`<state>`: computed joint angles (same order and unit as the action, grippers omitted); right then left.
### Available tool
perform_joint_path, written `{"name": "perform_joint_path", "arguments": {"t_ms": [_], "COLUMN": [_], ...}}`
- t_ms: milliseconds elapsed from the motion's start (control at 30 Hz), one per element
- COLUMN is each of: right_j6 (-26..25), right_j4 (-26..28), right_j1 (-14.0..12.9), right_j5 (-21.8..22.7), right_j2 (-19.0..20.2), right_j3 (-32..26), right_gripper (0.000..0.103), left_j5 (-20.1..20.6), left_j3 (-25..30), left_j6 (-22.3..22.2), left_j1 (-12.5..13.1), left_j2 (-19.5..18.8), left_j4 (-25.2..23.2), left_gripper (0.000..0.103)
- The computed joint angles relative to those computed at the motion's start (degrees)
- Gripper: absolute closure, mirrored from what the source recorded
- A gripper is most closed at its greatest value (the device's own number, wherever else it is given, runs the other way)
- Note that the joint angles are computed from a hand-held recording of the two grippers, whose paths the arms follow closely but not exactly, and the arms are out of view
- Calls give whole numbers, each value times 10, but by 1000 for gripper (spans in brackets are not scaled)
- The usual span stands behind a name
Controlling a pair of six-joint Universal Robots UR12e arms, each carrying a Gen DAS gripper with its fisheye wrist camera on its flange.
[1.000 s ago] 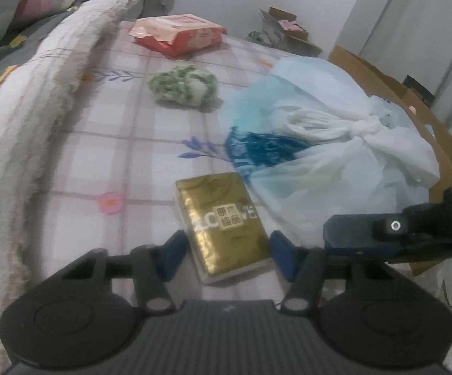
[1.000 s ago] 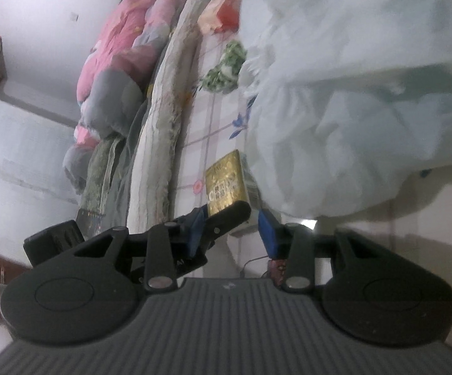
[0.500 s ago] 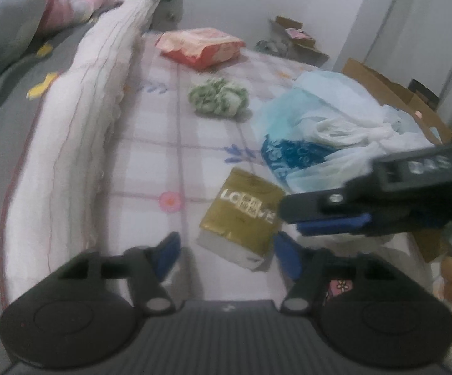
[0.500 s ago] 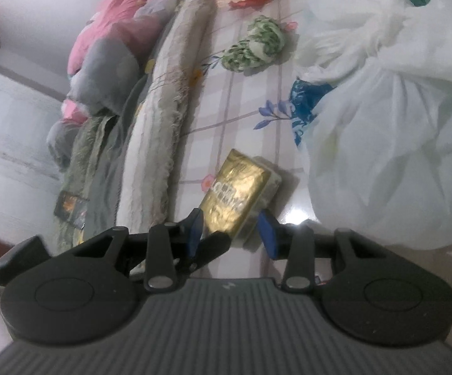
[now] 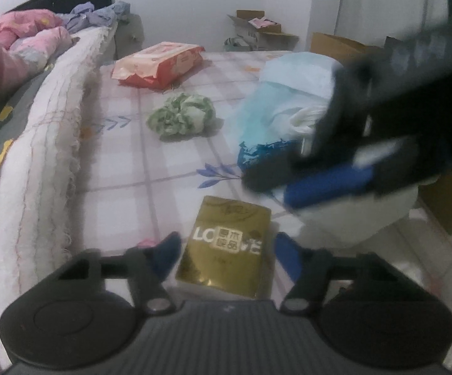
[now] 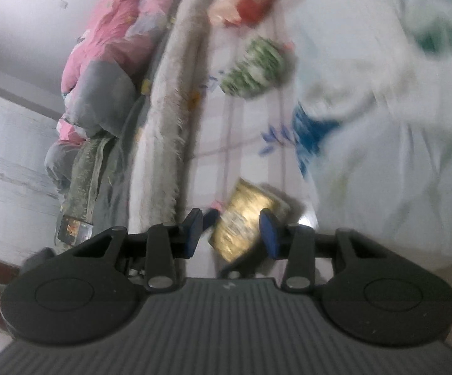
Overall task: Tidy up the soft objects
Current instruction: 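Grasp the gold package with the left tool while the right tool moves toward the green scrunchie, then grasp the green scrunchie with the right tool while the left tool holds the gold package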
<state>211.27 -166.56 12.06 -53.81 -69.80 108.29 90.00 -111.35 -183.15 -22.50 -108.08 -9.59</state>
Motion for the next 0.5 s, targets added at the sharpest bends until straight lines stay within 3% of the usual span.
{"name": "perform_joint_path", "arguments": {"t_ms": [200,300,433,500], "right_j6": [-94,-157,-221,-257], "right_j4": [62,105,188,232], "right_j1": [10,21,29,35], "right_j5": [-39,-94,-141,-167], "right_j2": [3,22,66,91], "right_j3": [-66,-121,-206,-247], "right_gripper": [57,47,24,22], "left_j5": [-28,-29,-30,-39], "left_j3": [-10,-16,-18,-18], "left_j6": [-35,-61,-90,-103], "left_j1": [15,22,31,36], "left_j2": [2,4,5,4], "left_j4": [17,26,32,34], "left_gripper": [47,48,49,50]}}
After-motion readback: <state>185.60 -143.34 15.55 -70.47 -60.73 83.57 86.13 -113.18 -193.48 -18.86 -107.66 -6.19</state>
